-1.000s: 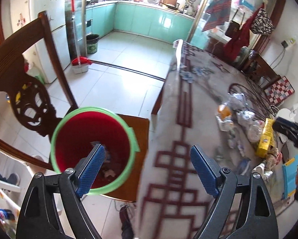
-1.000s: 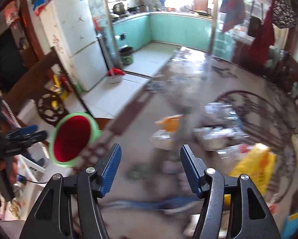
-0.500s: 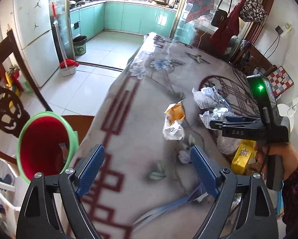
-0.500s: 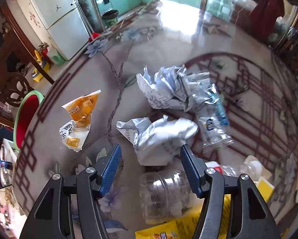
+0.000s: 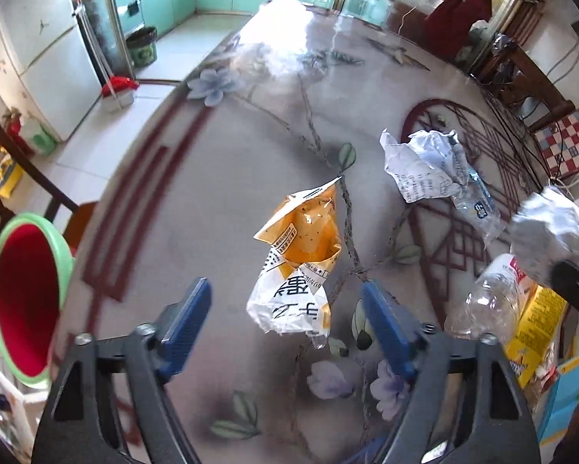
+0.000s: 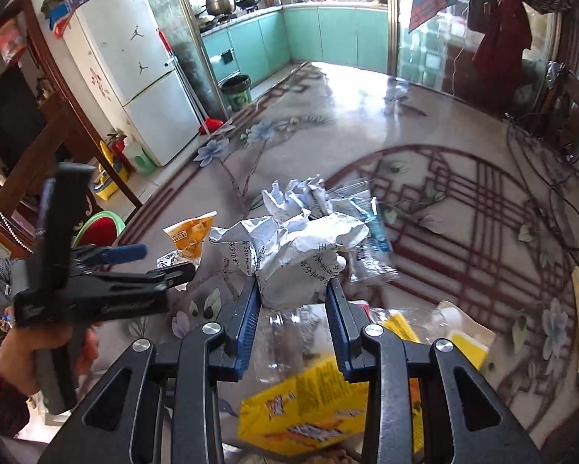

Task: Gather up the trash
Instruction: 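Grasp the orange snack wrapper with the left tool while the right tool grasps crumpled white paper, then carry both items over the red bin and open both tools to release them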

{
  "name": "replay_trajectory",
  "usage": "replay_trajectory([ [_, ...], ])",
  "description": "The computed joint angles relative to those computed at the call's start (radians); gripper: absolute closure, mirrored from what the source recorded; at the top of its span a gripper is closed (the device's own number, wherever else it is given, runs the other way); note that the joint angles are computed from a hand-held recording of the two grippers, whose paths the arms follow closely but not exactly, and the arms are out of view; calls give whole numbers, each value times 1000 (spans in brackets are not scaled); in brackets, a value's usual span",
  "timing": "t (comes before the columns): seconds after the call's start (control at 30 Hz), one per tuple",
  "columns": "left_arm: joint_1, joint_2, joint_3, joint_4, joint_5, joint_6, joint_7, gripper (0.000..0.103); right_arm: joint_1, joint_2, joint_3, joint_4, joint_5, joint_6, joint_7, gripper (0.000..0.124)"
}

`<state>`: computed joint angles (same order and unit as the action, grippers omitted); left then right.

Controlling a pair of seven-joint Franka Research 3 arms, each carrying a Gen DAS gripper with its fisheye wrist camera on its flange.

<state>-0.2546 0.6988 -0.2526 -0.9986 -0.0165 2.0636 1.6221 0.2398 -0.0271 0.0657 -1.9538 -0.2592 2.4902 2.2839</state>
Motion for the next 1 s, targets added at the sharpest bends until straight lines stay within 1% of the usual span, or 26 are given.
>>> replay_trajectory([
  [0.07, -11, 16, 9, 29, 16, -36, -6, 73, -1, -26, 1, -19, 5, 0, 12, 92],
  [0.1, -14, 20, 10, 37, 21, -52, -5, 78, -2, -34, 3, -27, 13, 2, 15, 92],
  [0.13, -13, 8, 9, 22, 22, -46, -4, 87, -4, -41, 4, -35, 18, 5, 21, 92],
  [0.17, -3, -22, 6, -22, 16, -18, -1, 93, -7, -46, 6, -39, 22, 8, 23, 92],
  [0.3, 30, -132, -5, -167, -1, 72, 21, 95, -8, -53, 20, -39, 21, 27, 49, 92],
  [0.5, 71, -245, -8, -285, -29, 126, 50, 95, 7, -31, 40, 13, -32, 34, 120, 92],
  [0.67, 100, -305, -2, -346, -56, 166, 76, 95, 41, 6, 46, 83, -67, -9, 135, 92],
  [0.87, 135, -345, 4, -372, -98, 193, 101, 95, 89, 54, 43, 162, -91, -39, 142, 92],
  [1.0, 158, -363, 9, -390, -127, 205, 123, 95, 126, 103, 38, 238, -109, -71, 145, 92],
])
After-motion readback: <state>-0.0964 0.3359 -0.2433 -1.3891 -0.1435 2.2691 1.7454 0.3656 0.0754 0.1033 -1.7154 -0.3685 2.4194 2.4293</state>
